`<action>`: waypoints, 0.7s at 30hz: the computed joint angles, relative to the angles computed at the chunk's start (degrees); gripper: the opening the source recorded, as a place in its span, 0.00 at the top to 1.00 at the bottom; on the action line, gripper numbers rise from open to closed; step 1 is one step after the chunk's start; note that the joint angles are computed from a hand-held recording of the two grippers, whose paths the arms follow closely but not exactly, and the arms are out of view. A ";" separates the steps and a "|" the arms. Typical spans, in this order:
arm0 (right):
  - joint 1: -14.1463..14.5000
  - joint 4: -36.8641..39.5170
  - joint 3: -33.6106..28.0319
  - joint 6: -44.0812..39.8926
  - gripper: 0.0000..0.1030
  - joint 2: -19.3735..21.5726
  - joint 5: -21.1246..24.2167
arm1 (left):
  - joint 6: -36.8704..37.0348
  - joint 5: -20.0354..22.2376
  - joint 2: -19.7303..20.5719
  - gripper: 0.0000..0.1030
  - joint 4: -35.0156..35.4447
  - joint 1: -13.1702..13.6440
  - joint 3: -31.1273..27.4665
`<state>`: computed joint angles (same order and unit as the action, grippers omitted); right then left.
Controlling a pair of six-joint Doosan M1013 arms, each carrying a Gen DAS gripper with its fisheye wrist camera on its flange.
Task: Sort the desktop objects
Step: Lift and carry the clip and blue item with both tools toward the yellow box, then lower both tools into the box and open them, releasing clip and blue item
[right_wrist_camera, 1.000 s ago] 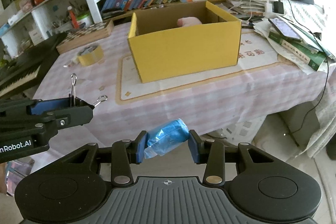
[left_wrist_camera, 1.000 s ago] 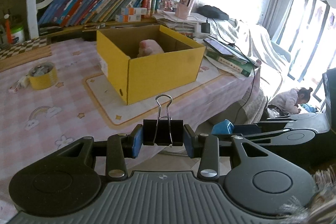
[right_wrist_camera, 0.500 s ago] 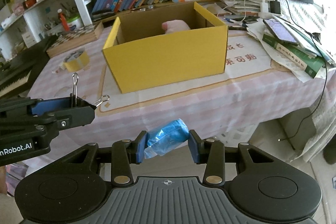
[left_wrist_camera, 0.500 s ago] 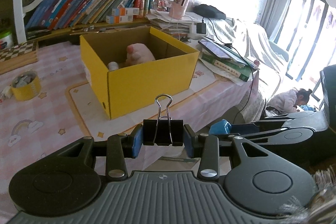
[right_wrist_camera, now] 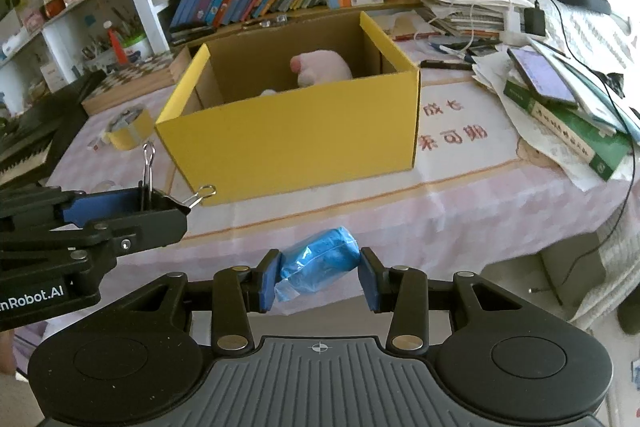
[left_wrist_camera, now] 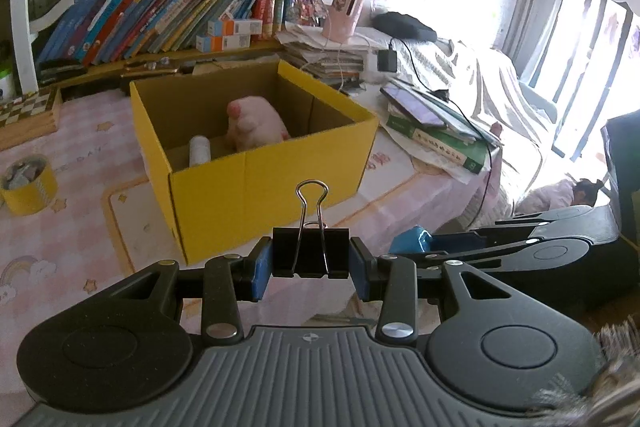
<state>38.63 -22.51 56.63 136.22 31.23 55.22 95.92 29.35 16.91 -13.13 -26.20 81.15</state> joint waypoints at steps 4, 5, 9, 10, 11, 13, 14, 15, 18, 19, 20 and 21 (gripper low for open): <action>-1.13 0.63 -0.26 -2.44 0.60 0.09 -1.79 | -2.85 -1.84 0.76 0.64 3.61 -0.71 -1.37; -1.41 0.74 -0.36 -3.08 0.60 0.12 -2.31 | -4.00 -2.18 1.03 0.64 4.88 -0.87 -1.87; -2.57 1.78 -1.08 -5.92 0.60 0.41 -4.29 | -8.99 -2.84 2.04 0.64 10.22 -1.40 -3.90; -2.90 2.10 -1.26 -6.71 0.60 0.45 -4.96 | -10.39 -3.09 2.31 0.64 11.86 -1.53 -4.44; -3.23 2.41 -1.56 -7.52 0.60 0.55 -5.65 | -11.55 -3.33 2.48 0.64 13.22 -1.63 -4.80; -3.80 2.88 -2.18 -8.97 0.60 0.78 -7.01 | -14.44 -3.78 3.04 0.64 16.63 -1.82 -5.91; -4.09 3.20 -2.66 -9.80 0.60 0.97 -7.67 | -15.68 -4.04 3.35 0.64 18.23 -1.87 -6.49; -4.37 3.51 -3.08 -10.61 0.60 1.14 -8.38 | -17.13 -4.27 3.68 0.64 20.15 -1.96 -7.07; -5.17 4.60 -4.73 -13.62 0.60 1.90 -10.24 | -20.98 -4.28 4.71 0.64 25.17 -2.18 -8.85; -5.43 5.05 -5.34 -14.75 0.60 2.21 -10.76 | -22.06 -4.22 4.98 0.64 26.55 -2.24 -9.33; -5.68 5.55 -5.92 -15.86 0.60 2.52 -11.17 | -23.19 -4.14 5.32 0.64 28.04 -2.32 -9.89; -5.94 6.09 -6.47 -16.95 0.60 2.83 -11.51 | -24.14 -4.02 5.69 0.64 29.37 -2.36 -10.46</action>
<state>32.70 -16.42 50.16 119.26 34.06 43.71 71.78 25.32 22.60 16.24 -28.57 70.68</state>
